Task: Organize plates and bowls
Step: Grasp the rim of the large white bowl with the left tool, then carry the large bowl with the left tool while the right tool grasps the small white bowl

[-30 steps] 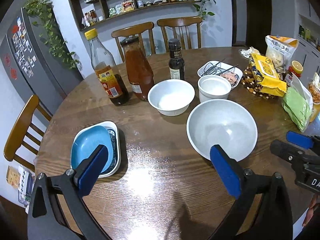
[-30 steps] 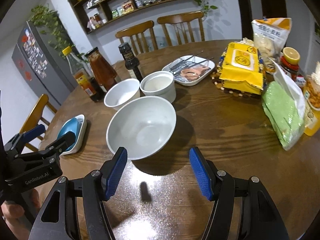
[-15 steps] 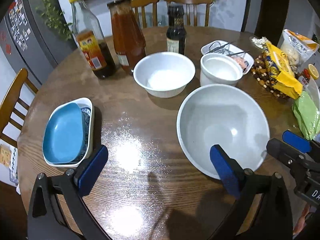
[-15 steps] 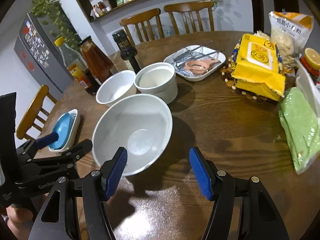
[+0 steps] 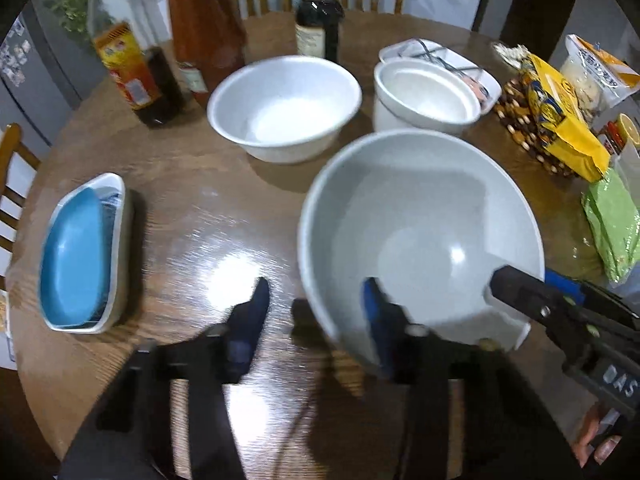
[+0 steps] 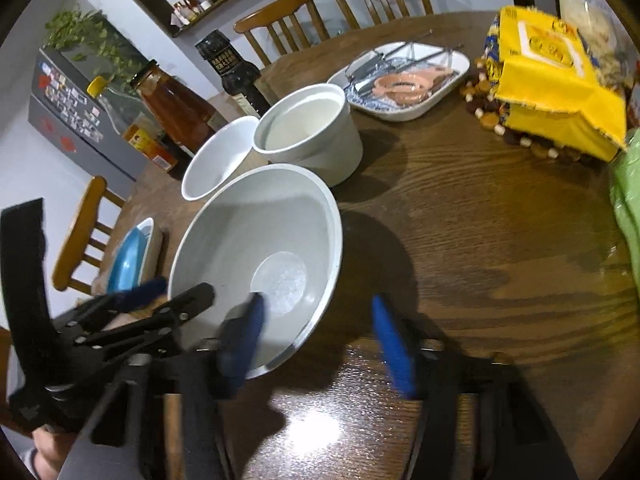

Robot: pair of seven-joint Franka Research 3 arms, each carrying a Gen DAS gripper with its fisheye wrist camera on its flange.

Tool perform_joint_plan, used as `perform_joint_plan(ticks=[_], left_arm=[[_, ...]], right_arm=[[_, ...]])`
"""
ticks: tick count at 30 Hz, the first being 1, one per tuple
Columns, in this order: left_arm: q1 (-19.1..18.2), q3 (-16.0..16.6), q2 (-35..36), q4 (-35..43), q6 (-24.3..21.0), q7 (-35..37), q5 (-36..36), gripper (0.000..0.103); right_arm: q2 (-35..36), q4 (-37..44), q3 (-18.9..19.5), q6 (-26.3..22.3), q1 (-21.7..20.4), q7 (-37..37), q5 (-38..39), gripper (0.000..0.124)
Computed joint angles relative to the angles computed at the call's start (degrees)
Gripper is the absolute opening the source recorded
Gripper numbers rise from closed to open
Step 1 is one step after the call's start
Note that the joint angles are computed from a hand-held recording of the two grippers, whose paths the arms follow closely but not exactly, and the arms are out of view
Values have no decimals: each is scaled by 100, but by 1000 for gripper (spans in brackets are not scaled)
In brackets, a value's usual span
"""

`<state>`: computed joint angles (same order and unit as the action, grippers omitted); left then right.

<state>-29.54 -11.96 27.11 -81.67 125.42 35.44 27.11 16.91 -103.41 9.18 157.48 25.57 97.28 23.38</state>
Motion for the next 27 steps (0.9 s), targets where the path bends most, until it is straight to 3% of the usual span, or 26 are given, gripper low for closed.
perform_joint_plan(ticks=[2,3,7,12,20,21,22,24,27], left_arm=[[120,-92,2,-97,262,114,-225,20],[114,-78,-20,-141,315,105,-219,20],[129,-71,-203,-382,394,103,-243,19],[58,-12,-830,-1024,294,-175,265,18],[561,-177,-1613,-2091,372,-436,-77,18],[625,-196,-1628,-2148,418,-391,-175,26],[665,-213,-1618,-2158,439,-344,-232,46],[670,-213,-1645,-2186,350,-418,-138,76],[687,-241,-1814,-2344,427,-430,16,79]], right_arm=[[45,40,142,-65,-142,-241,342,23],[57,51,173,-71,-169,-329,441,21],[53,94,-43,-136,60,-2,-32,21],[-3,157,106,-335,46,-139,121,21],[296,680,210,-829,374,-158,-34,22],[379,778,218,-893,411,-117,-32,23],[453,875,180,-974,470,-25,-117,23],[533,968,54,-980,614,240,-381,31],[443,873,-105,-845,766,638,-787,41]])
